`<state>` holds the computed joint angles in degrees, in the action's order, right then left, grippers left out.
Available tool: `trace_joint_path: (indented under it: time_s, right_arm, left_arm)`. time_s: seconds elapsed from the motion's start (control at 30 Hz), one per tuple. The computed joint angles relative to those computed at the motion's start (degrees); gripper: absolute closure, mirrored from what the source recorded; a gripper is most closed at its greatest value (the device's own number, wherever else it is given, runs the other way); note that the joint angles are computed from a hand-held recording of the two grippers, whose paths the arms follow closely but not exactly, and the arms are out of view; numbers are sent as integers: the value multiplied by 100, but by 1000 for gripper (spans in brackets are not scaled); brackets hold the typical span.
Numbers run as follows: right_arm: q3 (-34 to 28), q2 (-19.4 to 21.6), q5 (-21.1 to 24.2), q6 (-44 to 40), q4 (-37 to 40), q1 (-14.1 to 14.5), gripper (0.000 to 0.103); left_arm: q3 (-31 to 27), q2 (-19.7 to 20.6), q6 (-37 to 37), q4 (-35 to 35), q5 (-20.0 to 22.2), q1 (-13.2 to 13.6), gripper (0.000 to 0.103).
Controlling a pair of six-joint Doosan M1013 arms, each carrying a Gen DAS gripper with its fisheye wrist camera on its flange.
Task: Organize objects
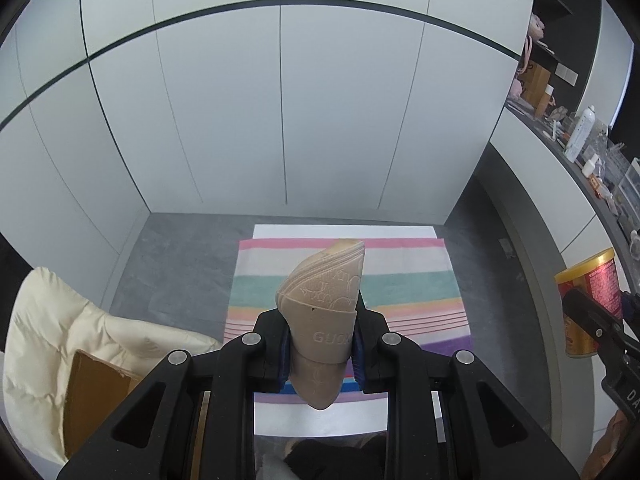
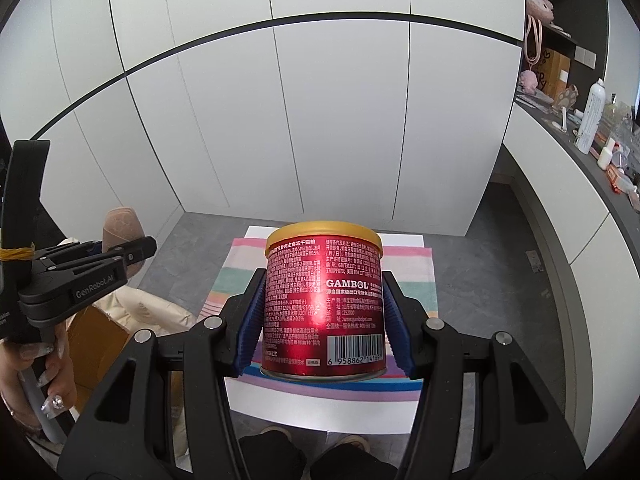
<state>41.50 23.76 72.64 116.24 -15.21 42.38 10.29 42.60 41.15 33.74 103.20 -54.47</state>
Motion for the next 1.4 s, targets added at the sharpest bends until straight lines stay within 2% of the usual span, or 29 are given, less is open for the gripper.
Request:
trace_joint_path:
  time_s: [0.1, 0.37, 0.6, 0.87, 1.2, 1.4]
  right_arm:
    - [244, -147, -99, 26, 35, 20, 47]
    - [998, -601, -303, 228, -35, 163, 47]
    - [1897, -1145, -689, 567, -15, 308, 47]
    - [2782, -1661, -1023, 1002, 26, 443, 47]
    - [3405, -2046, -1058, 1499, -103, 633, 47]
    - [3702, -2277, -1107, 1652, -9, 766, 47]
  left_arm:
    - [267, -141, -32, 70, -36, -89, 79]
    - [1751, -926, -413, 15, -613, -358, 79]
    - [2910, -1534, -939, -95, -1088, -663, 79]
    - [3485, -1832, -1174, -137, -1259, -1008, 79]
    - [3831, -1990, -1445, 38, -1259, -1387, 79]
    - [4206, -2164, -1861, -94, -1412, -1535, 79]
